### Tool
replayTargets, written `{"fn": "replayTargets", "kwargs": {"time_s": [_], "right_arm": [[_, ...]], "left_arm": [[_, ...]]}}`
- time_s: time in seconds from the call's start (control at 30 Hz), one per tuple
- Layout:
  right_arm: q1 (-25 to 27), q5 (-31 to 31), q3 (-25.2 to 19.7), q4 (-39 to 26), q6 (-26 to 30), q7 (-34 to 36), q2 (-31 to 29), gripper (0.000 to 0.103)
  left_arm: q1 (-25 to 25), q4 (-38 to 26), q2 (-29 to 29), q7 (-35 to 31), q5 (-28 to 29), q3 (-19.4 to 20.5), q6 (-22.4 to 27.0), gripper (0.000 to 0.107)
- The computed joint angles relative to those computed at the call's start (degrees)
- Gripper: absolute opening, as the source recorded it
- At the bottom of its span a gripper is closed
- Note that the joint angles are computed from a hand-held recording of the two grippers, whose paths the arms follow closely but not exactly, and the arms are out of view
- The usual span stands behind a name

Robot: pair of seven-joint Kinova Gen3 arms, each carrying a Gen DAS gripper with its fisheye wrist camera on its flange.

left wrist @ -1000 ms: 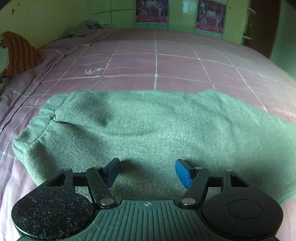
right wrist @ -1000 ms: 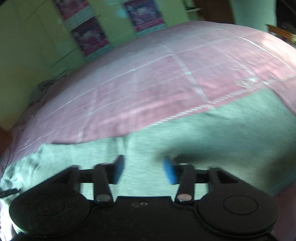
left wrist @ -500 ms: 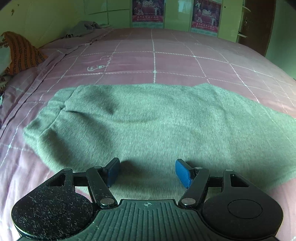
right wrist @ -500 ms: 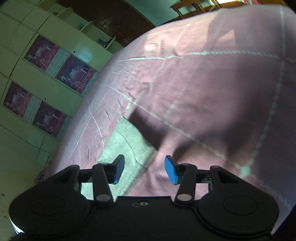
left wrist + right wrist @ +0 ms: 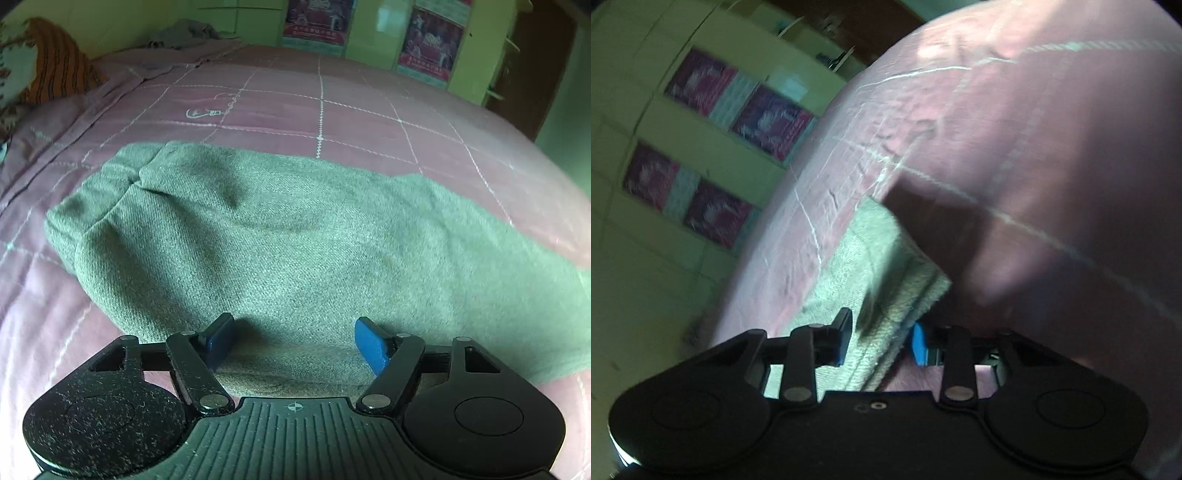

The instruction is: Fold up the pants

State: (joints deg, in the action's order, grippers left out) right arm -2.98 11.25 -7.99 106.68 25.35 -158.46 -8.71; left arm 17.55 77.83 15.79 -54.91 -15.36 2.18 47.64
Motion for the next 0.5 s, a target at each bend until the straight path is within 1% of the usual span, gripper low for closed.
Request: {"fn": "replayTargets", "kwargs": {"time_s": [0.03,0.07,0.1,0.13,0.17,0.2,0.23,0.27,0.3,0.37,0.4,0.43,0.47,0.5], "right_arm": [[-0.45,0.77,-0.51,-1.45,1.4,1.18,-0.06,0.016],[0.16,1.8,-1.8,-2.34,1.86,1.43,-0.42,0.012],[1.83,3.25,-3.63,-2.53,1.4,0.75,-0.88,0.012],[4.46,4.3,-6.19,-2.83,1.71,-0.86,-1.45,0.012],[6.03,5.49,-7.74,-2.91,2.54,-2.56,-2.24,0.011],[6.58,6.19,-8.24,-3.03,4.3,-3.32,-2.24,0.011],[6.43,5.96,-7.67,-2.09,5.4,-4.85,-1.18,0.01],[5.23,4.8,-6.04,-0.63,5.56,-7.18,-0.76,0.008],[3.82,4.46,-4.56,0.18,4.8,-9.5,-1.4,0.009],[1.9,4.83,-3.22,1.63,2.29,-12.96,-2.67,0.017],[1.69,3.77,-2.89,2.3,1.13,-13.29,-3.32,0.018],[1.77,2.72,-2.71,3.11,0.12,-13.73,-4.06,0.023],[1.57,1.23,-2.2,4.2,-1.32,-13.6,-5.07,0.029],[1.29,-0.23,-1.7,5.56,-3.27,-12.95,-6.16,0.032]], "left_arm": [[-0.24,-0.02,-0.02,-0.13,0.39,0.08,-0.04,0.072],[-0.44,-0.07,-0.04,-0.33,0.71,0.15,0.0,0.072],[-0.53,-0.11,-0.06,-0.43,0.88,0.17,0.07,0.072],[-0.58,-0.04,-0.12,-0.52,0.98,0.19,0.0,0.072],[-0.7,0.24,-0.26,-0.73,1.17,0.24,-0.28,0.072],[-0.88,0.48,-0.34,-1.07,1.43,0.34,-0.51,0.072],[-0.78,0.51,-0.33,-1.17,1.27,0.32,-0.47,0.072],[-0.7,0.33,-0.3,-1.31,1.1,0.29,-0.19,0.072],[-0.73,0.26,-0.37,-1.54,1.09,0.3,0.01,0.072],[-1.19,0.83,-0.76,-2.15,1.69,0.42,-0.58,0.072],[-1.49,1.13,-0.97,-2.39,2.09,0.45,-0.91,0.072],[-1.61,1.32,-1.14,-2.42,2.29,0.45,-1.14,0.072],[-1.66,1.49,-1.28,-2.45,2.33,0.43,-1.29,0.072],[-1.6,1.55,-1.38,-2.33,2.22,0.39,-1.29,0.072]]}}
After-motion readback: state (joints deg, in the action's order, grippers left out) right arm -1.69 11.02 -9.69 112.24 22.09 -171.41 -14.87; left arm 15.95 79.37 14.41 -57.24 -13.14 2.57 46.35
